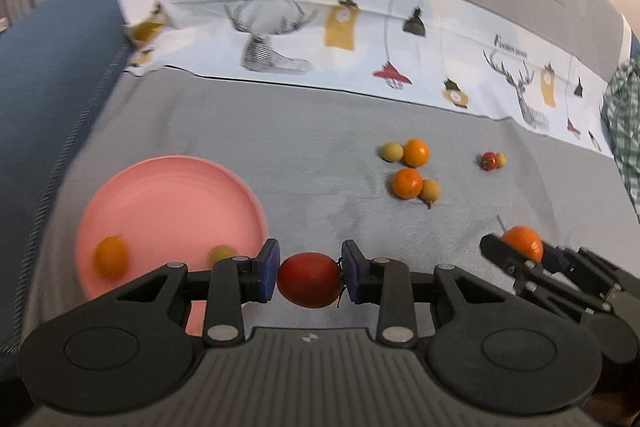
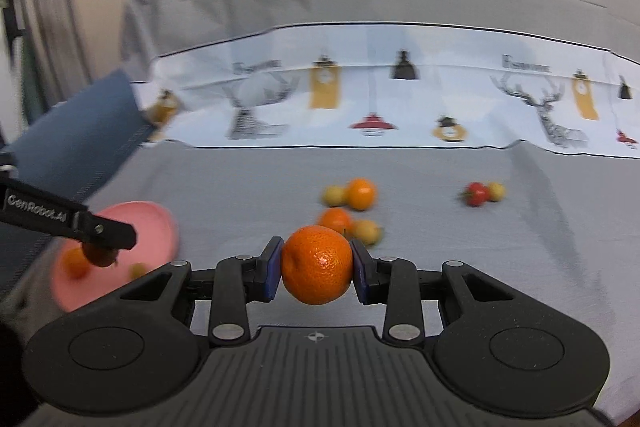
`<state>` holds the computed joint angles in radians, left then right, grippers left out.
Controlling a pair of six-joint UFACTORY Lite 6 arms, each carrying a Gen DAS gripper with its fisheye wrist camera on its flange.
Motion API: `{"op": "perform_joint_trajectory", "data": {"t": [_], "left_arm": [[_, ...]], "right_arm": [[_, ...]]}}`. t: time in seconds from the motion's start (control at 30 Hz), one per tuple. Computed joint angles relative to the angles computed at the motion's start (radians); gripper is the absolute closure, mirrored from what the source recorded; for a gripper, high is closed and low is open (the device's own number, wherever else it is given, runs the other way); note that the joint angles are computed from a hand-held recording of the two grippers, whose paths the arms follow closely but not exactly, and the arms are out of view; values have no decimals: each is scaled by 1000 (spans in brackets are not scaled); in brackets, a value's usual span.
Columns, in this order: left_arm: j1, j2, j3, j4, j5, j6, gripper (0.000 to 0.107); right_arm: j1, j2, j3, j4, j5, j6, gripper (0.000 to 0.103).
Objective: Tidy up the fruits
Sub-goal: 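Carry the tomato in the left tool while the right tool carries the kumquat over the pink plate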
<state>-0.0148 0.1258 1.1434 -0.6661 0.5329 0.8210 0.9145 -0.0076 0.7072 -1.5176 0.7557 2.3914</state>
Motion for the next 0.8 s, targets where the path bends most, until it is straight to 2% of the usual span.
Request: {"op": "perform_joint_trajectory", "data": {"t": [0.33, 0.63, 0.8], "left_arm": [[296, -240, -116, -17, 171, 114, 69], [533, -337, -183, -94, 320, 274, 69], [591, -363, -194, -101, 360, 301, 69]], "right_arm": [[259, 67, 215, 179, 86, -132, 66], [398, 134, 368, 271, 225, -264, 66], [441, 170, 438, 296, 283, -316, 66]]}}
